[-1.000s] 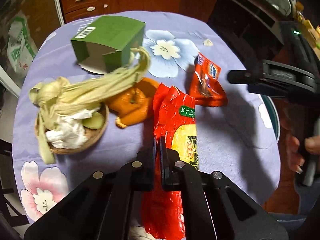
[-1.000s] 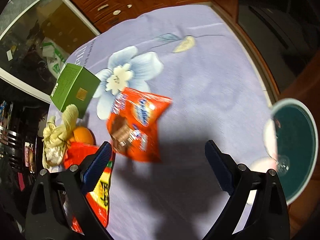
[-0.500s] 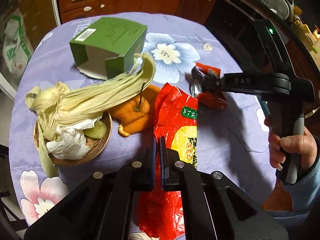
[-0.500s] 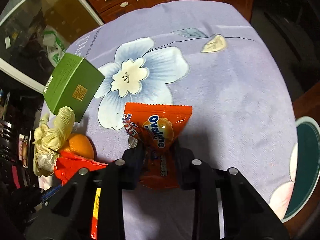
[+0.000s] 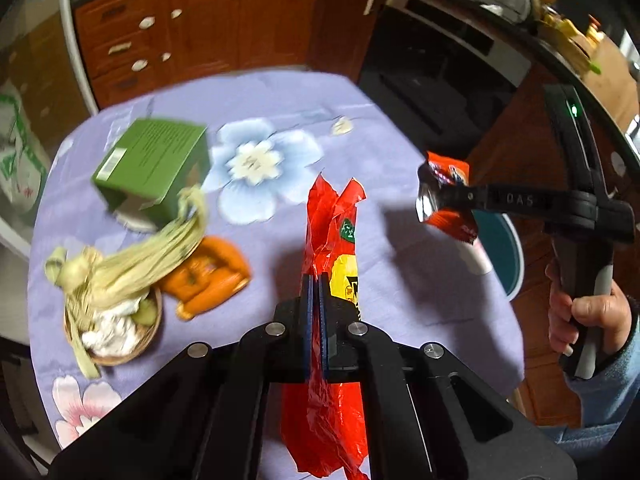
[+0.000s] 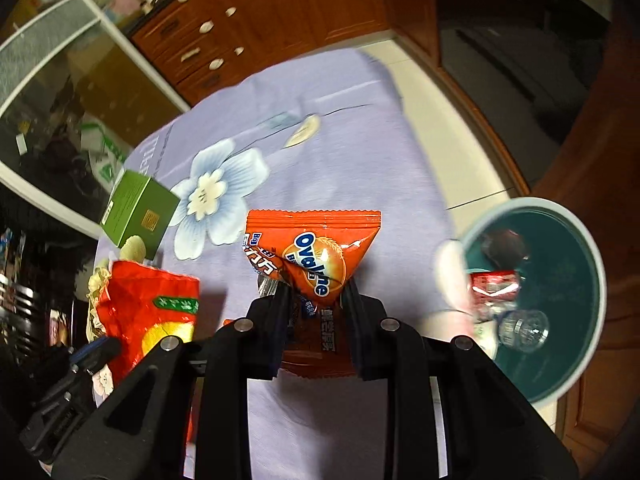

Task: Collect trash
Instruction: 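Carry bag and packet over the teal bin and open both tools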

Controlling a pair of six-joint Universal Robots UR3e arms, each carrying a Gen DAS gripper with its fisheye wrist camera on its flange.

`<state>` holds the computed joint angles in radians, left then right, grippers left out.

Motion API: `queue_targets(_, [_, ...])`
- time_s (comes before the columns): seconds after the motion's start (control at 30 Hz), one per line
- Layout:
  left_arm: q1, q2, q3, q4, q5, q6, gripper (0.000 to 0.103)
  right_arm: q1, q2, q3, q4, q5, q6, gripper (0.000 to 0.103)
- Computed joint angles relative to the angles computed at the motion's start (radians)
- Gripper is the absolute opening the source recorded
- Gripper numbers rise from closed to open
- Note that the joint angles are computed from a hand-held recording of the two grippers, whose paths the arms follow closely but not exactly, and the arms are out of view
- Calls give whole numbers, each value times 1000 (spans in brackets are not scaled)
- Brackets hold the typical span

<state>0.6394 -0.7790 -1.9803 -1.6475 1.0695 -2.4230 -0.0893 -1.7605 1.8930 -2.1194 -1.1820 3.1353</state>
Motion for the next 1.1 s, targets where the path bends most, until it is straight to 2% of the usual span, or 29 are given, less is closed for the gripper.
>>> queue_targets(0.13, [-252, -126, 44, 208, 66, -207, 3, -180, -157, 74, 103, 72, -104, 24])
queue_targets(0.27, [-507, -296, 130, 382, 149, -382, 3, -404, -304, 109, 270, 149, -251, 24])
queue_targets(0.47, [-807, -553, 299, 540, 247, -553, 3, -798, -454, 84, 616, 245, -565, 24])
queue_targets(0.63, [-989, -791, 477, 604, 303, -651, 3, -1040, -476, 50, 805, 252, -780, 24])
queue_targets(0.8, [-1090, -994, 647, 598, 325, -702, 3, -1164, -450, 53, 840, 231, -871, 24])
queue_targets(1.1, [-1144, -1229, 858, 546, 326, -732, 4, -1166, -358, 86, 716, 189, -834, 25])
